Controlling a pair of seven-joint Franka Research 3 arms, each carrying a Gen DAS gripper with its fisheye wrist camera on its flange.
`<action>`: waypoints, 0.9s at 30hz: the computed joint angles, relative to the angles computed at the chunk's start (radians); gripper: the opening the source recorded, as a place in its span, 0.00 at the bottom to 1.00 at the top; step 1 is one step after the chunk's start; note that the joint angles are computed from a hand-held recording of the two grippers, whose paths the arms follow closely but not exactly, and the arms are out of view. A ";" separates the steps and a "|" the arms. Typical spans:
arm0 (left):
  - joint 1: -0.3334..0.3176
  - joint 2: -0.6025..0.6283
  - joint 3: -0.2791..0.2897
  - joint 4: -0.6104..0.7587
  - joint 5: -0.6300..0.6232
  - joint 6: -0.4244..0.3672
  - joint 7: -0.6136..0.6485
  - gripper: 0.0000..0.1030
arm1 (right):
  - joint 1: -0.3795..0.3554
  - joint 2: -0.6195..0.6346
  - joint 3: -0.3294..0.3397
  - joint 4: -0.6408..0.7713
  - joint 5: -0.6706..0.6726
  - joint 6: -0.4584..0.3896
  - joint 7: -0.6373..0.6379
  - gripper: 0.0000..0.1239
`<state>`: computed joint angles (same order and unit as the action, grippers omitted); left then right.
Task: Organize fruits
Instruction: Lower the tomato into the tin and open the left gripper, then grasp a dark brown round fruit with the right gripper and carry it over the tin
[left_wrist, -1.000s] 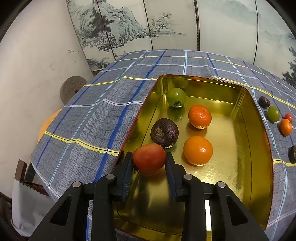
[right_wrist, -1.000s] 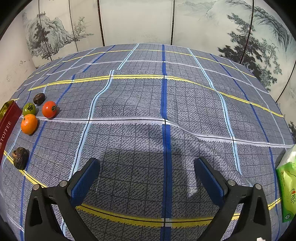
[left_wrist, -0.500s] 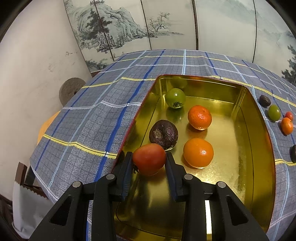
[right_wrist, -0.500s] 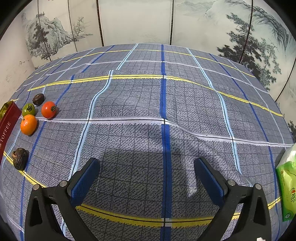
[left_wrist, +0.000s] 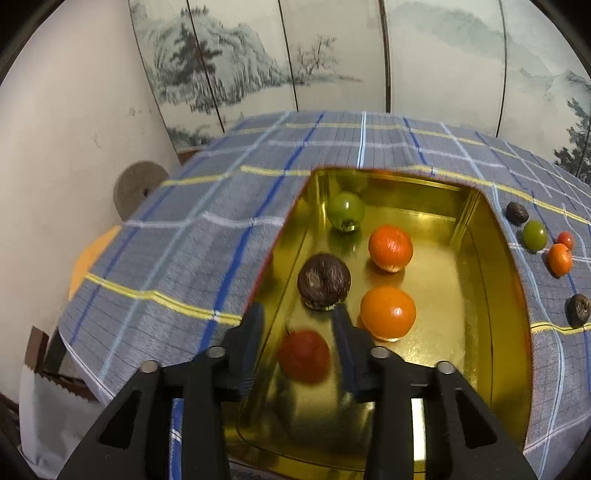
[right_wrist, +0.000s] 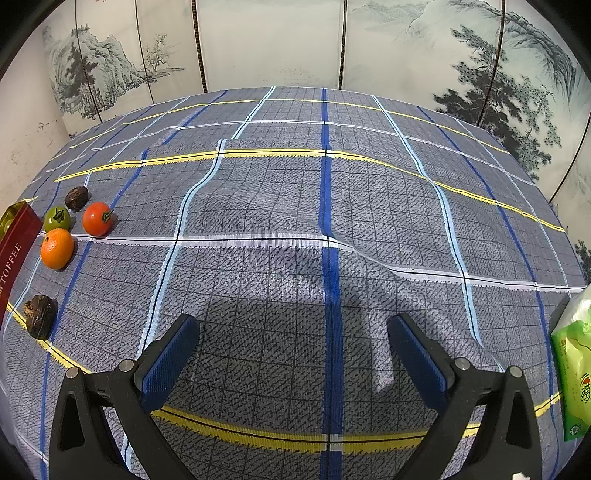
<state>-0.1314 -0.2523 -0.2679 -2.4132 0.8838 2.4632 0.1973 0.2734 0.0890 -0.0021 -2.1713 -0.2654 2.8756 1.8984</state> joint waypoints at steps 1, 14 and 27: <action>0.000 -0.010 0.001 -0.007 0.006 0.014 -0.003 0.50 | 0.000 0.000 0.000 0.000 0.001 0.000 -0.001 0.83; -0.013 -0.079 -0.034 -0.032 0.071 -0.041 -0.074 0.68 | 0.003 0.000 -0.004 0.000 -0.016 -0.002 0.018 0.83; -0.021 -0.101 -0.044 -0.052 0.047 -0.049 -0.083 0.69 | 0.066 -0.125 0.091 -0.120 0.227 0.175 -0.303 0.82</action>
<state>-0.1528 -0.3529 -0.3116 -2.4651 0.9311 2.4138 0.1146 0.3398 -0.0361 0.0890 -2.2911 -0.0388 3.0506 1.5958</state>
